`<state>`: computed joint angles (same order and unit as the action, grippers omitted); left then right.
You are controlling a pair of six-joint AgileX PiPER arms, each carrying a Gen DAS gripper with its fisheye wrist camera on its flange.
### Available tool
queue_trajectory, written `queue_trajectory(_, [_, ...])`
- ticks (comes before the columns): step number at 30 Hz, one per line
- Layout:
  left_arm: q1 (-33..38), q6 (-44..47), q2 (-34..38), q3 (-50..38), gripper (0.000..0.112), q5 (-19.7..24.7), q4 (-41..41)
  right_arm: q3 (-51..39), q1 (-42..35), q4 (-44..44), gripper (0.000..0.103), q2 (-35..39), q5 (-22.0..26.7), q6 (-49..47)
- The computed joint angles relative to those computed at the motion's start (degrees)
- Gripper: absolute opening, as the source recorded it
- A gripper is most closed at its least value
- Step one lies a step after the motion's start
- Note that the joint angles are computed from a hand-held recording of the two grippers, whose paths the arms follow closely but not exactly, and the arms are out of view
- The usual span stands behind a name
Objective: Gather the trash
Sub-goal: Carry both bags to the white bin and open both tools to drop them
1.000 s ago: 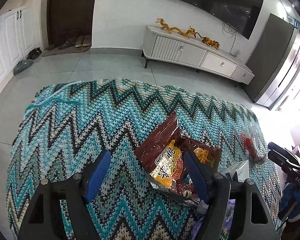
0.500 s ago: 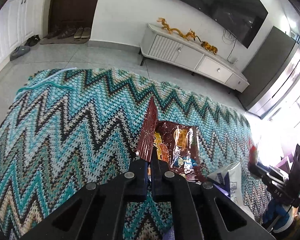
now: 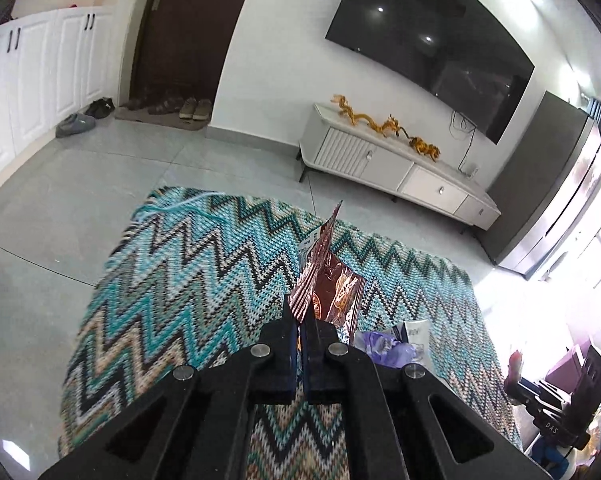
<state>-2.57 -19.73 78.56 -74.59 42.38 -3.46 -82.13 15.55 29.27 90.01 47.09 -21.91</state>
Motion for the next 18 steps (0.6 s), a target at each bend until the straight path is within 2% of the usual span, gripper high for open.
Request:
queue_trajectory(8, [-5.44,-7.59,-10.4,1.71,0.002,7.14,8.99,7.52,-3.68,3.14,0.02,-10.35,2.79,-3.64])
queue_trajectory(13, [-12.7,-13.66,-11.68,-0.29,0.002,11.95,14.61,11.86,-10.05,7.03,0.02,-15.28,5.47,-7.52])
queue_trajectory(18, [-24.85,-22.25,-9.8,-4.24,0.002,16.78,22.49,15.24,-19.39,11.76,0.02,-19.36,9.28,-14.06])
